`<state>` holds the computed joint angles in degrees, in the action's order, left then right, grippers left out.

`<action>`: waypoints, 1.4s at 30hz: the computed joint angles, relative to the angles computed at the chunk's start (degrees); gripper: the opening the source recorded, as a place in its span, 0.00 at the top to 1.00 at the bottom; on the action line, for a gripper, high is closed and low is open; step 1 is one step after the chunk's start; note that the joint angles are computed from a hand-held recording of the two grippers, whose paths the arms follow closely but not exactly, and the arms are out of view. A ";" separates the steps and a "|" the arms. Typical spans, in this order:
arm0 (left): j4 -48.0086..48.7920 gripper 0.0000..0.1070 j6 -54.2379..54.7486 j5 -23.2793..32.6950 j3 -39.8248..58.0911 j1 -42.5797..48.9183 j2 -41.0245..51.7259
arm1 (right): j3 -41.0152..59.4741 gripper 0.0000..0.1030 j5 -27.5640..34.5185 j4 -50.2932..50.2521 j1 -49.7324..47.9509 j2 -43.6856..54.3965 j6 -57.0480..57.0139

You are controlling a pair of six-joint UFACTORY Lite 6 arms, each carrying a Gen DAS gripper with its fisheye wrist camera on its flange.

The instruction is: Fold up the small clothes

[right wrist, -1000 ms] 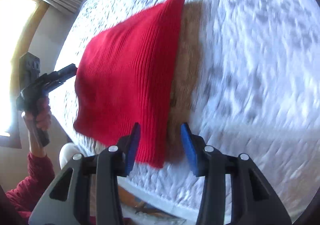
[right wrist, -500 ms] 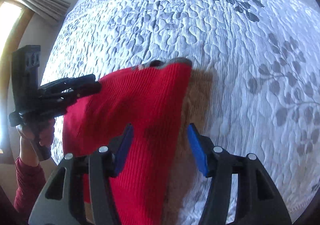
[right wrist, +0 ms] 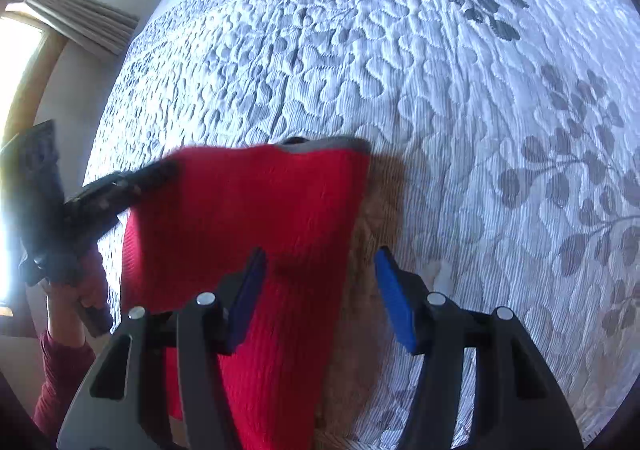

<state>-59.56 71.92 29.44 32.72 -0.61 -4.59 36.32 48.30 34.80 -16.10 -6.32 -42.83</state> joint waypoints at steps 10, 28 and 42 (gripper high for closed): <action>12.76 0.63 -16.14 -4.65 -1.78 -5.60 -1.12 | 3.67 0.44 -2.49 -1.10 4.63 7.90 4.22; 25.63 0.51 -35.77 11.56 -22.90 5.11 -48.31 | 2.19 0.95 -13.06 -5.83 11.96 9.92 11.49; 29.85 0.46 -42.42 20.91 -22.02 5.07 -60.98 | -11.53 0.56 6.55 -8.55 2.92 -24.03 8.94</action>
